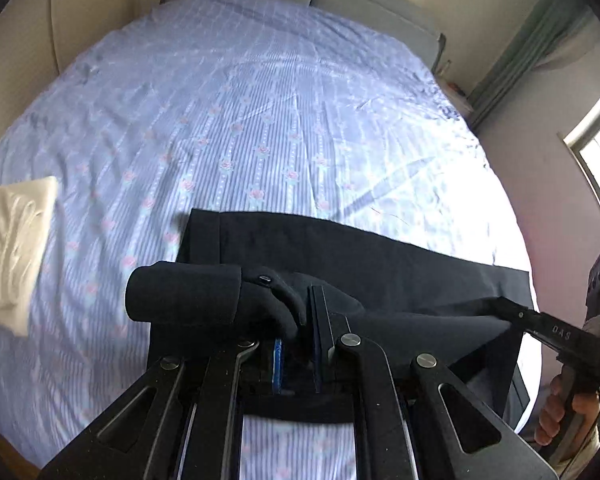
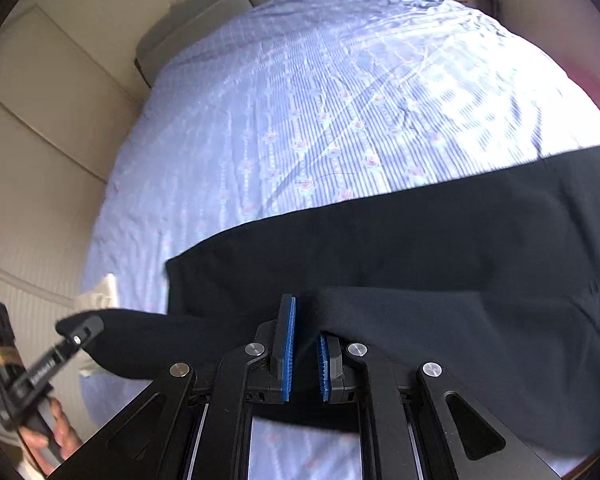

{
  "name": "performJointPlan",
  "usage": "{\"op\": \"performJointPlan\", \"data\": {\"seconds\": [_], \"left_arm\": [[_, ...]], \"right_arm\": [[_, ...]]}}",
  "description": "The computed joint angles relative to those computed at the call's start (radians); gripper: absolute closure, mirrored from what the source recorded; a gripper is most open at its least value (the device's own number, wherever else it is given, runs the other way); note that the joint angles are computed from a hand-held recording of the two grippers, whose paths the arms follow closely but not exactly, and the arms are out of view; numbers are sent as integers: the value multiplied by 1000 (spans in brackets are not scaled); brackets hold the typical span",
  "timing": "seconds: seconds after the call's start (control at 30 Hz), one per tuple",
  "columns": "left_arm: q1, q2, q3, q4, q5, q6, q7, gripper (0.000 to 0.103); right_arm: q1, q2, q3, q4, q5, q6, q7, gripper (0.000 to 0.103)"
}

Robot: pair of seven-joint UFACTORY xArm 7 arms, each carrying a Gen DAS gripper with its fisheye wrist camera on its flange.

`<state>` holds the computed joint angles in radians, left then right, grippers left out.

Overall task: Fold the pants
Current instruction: 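Lift the waistband with both grippers and fold it over toward the hems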

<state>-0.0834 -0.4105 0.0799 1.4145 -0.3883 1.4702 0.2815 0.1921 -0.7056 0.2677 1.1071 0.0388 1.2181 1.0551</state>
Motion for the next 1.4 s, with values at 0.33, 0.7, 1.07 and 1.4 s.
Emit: {"op": "performJointPlan", "data": {"seconds": [0.33,0.7,1.07,1.4], "left_arm": [[1,275,-91,59,134,-75,-52,91],[-9,341,-124,93,226,-107,-161,33],[-28,136,-73,62,114,-64,107,22],[-152,-206,-42,-108,-91,130,317,22]], "right_arm": [[6,295,-114,17,41,-107,-172,91],[24,446,-138,121,105,-126,-246,41],[39,229,-40,184,-21,-9,-92,41],[-34,-208,129,184,5,498,261,41]]}}
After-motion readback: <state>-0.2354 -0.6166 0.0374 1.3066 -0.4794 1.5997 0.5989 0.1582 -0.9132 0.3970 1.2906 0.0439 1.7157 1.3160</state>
